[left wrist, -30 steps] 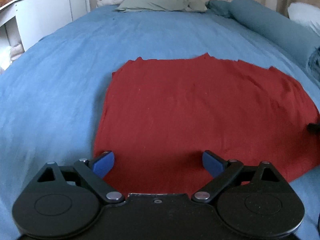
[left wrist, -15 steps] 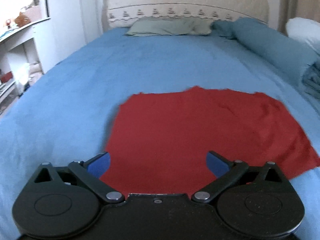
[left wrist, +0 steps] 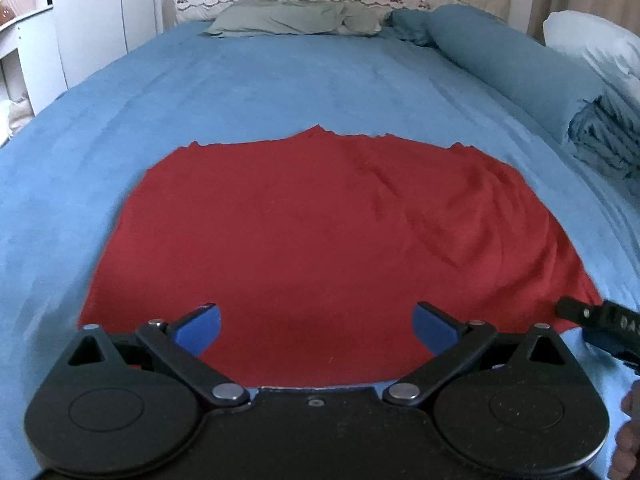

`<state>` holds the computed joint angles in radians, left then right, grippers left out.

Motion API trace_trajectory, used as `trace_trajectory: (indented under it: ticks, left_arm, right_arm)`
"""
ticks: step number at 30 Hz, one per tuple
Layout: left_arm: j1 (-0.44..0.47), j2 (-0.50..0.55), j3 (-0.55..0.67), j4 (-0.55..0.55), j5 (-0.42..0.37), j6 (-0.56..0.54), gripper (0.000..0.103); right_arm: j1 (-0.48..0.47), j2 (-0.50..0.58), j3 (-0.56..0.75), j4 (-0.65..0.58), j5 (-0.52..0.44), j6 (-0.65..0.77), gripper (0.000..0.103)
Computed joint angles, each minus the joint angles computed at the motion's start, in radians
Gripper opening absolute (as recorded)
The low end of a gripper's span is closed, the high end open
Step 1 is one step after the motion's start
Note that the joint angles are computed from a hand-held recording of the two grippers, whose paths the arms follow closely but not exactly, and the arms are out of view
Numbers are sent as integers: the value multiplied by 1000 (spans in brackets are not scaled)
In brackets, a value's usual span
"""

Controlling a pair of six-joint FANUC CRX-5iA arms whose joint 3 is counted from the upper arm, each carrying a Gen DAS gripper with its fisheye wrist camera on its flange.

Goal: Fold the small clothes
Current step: 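Pinch the sweater edge with the right gripper and fold it over lengthwise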

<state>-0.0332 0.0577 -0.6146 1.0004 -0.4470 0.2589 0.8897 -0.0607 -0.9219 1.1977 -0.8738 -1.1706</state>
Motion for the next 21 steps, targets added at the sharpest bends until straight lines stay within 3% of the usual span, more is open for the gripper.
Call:
trace_trajectory:
  ticks: [2, 4, 9, 12, 16, 18, 21]
  left_arm:
    - [-10, 21, 17, 9, -2, 15, 103]
    - [-13, 41, 40, 1, -24, 47, 103]
    - [-45, 109, 118, -47, -38, 149, 103]
    - [-70, 135, 151, -90, -7, 187, 103]
    - [-105, 174, 187, -144, 98, 219, 103]
    - [-105, 202, 233, -252, 137, 326, 103]
    - [-83, 266, 324, -338, 38, 432, 103]
  right_arm:
    - [-39, 3, -21, 71, 3, -101, 93]
    - [-85, 0, -45, 151, 20, -216, 82]
    - [-101, -22, -77, 201, 30, -376, 66]
    - [-83, -8, -75, 197, 10, -376, 61]
    - [-124, -3, -77, 227, 35, -392, 42]
    - [-136, -12, -75, 214, 58, -361, 37]
    - [-118, -32, -72, 178, 56, -293, 28]
